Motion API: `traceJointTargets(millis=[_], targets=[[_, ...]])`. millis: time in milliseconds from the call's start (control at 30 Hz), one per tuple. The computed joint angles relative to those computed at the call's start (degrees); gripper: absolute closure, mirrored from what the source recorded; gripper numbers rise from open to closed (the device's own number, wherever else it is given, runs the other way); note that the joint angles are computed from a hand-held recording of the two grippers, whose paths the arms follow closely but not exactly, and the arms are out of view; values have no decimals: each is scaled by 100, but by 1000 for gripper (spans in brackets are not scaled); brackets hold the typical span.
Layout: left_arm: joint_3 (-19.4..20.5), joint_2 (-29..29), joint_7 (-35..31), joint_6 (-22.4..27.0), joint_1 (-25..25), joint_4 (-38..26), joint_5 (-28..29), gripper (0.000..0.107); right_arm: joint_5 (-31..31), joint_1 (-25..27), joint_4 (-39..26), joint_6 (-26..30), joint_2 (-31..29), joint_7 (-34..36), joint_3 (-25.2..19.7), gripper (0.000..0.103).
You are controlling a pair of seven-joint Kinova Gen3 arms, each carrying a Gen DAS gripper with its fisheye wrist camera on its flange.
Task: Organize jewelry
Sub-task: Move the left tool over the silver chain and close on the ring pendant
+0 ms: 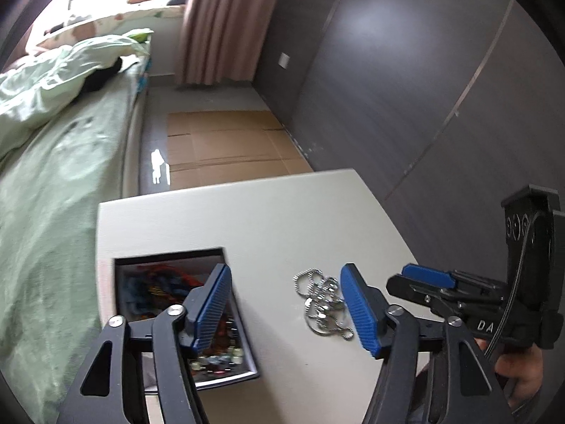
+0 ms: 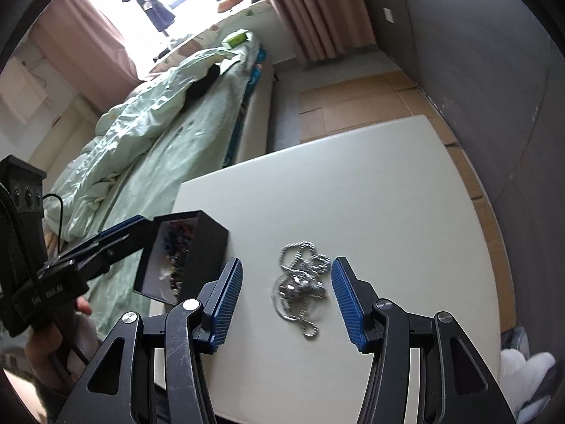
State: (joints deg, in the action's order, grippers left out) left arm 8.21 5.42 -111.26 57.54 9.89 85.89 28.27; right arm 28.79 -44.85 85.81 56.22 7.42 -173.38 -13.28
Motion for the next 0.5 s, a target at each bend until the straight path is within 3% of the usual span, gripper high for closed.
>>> traceJointTargets(millis=[167,500], targets=[[134,170,122,82,242,-101,-320,56,-138,127,292,-167,-168,-145,-6,50],[341,571,628,280,913,-285,-1215,56,23,391,974,-297,-703,-903,-264,50]])
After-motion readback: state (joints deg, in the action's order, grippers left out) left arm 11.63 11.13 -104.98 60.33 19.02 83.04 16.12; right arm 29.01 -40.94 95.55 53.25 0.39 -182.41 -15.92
